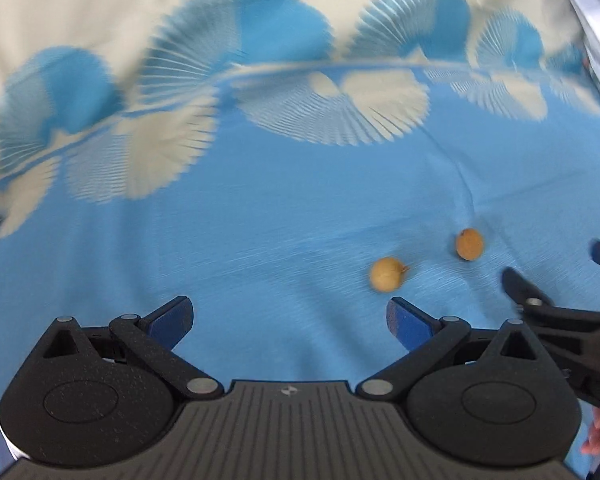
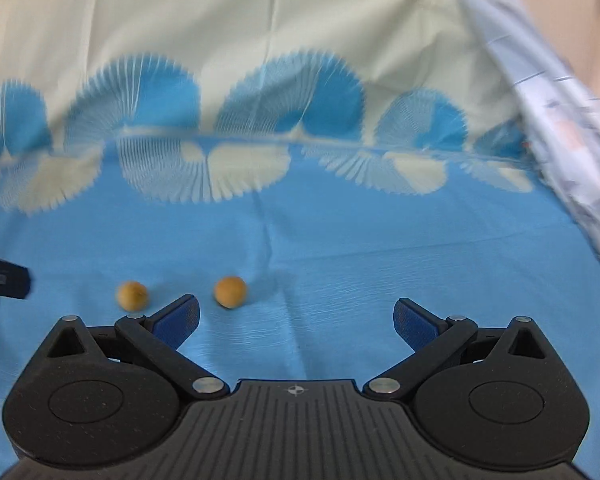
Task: Organize fruits
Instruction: 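Move both tools to the two yellow fruits and grasp one with each tool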
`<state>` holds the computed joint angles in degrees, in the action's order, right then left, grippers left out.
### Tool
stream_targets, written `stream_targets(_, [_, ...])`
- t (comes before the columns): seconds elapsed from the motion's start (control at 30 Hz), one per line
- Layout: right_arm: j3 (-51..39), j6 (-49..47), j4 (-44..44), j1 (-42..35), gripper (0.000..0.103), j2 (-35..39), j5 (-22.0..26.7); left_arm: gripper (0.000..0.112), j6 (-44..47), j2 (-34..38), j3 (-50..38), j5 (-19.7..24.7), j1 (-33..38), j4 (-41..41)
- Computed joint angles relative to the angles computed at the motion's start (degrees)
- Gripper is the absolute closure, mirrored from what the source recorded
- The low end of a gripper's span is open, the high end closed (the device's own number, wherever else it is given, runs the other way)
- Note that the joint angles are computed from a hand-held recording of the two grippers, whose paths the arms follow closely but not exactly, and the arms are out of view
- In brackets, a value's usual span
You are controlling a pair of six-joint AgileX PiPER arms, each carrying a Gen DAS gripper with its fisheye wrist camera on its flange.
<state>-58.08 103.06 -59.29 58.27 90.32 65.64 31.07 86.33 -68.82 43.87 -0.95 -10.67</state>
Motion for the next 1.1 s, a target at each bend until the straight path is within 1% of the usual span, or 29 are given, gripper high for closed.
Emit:
stream_targets(0.07, [1.92,-0.91,-2.18,-4.73,0.001,1.56,-6.96,0.010,0.46,3.70,-0.62,-1.89,-1.34,-1.90])
stream_targets(0.13, [2.89,-1.43,-3.83,-8.36,0.001,3.18,-13.03,0.010,3.04,6.77,-1.22,-3.76,-2.16,-4.89])
stream_targets(0.2, [3.69,0.11,-5.82,-10.97,0.001,4.37,-18.47,0.009,3.78,9.10,-1.16,-5.89,-3.20,-5.20])
stream_targets(0.23, [4.10,2.34,-8.08,-11.37,0.001,4.88,-19.23,0.010,3.32,9.97,-1.35,-6.44,-3.16,-5.97])
stream_targets(0.3, [3.74,2.34,-9.82,-11.86,0.001,5.73,-20.19,0.010,1.95,12.11,-3.46,-4.76,-2.60,-6.36])
stream_targets(0.37, [4.14,3.47,-10.94,-12.89,0.001,5.74,-21.93,0.010,3.08,12.35,-3.34,-5.13,-2.01,-7.63])
stream_targets(0.47, [3.83,2.93,-10.91,-12.47,0.001,5.98,-21.09,0.010,3.98,11.95,-3.28,-4.74,-1.48,-8.13])
stream_targets(0.5, [3.87,2.69,-10.97,-12.42,0.002,5.83,-21.17,0.018,4.64,11.73,-3.19,-4.55,-1.06,-9.02])
stream_targets(0.53, [4.49,2.83,-11.78,-12.62,0.006,5.12,-22.49,0.028,5.39,11.04,-2.78,-4.56,-0.76,-9.93])
stream_targets(0.57, [5.42,3.38,-13.26,-12.57,0.023,4.18,-23.95,0.053,6.20,10.32,-2.12,-5.29,-0.75,-10.43])
stream_targets(0.6, [5.85,3.41,-14.31,-12.46,0.053,3.65,-24.86,0.081,6.73,9.80,-1.95,-5.28,-0.67,-10.95])
stream_targets(0.63, [6.21,3.02,-14.52,-12.86,0.069,3.10,-26.61,0.087,6.21,9.80,-2.74,-3.70,-0.71,-11.03])
stream_targets(0.67, [6.08,3.33,-14.20,-12.81,0.076,3.01,-26.38,0.087,5.28,9.84,-3.52,-2.07,-0.63,-11.00])
stream_targets(0.7, [6.18,4.13,-13.89,-13.01,0.076,2.80,-26.37,0.087,4.99,9.53,-3.69,-1.20,-0.57,-11.18])
stream_targets(0.73, [6.32,5.21,-13.52,-13.27,0.076,2.49,-26.08,0.087,5.01,8.98,-3.33,-1.25,-0.75,-10.91])
stream_targets(0.8, [7.02,8.70,-13.69,-13.31,0.076,1.85,-23.94,0.087,3.18,7.48,-2.30,-1.99,-1.69,-8.38])
stream_targets(0.93, [8.19,12.38,-13.84,-14.17,0.076,1.08,-22.38,0.087,0.06,5.60,-1.88,-1.48,-2.44,-4.82])
stream_targets(1.1, [8.04,12.72,-14.24,-13.17,0.076,1.73,-20.65,0.087,-1.09,3.45,-1.17,-1.43,-1.91,-3.82])
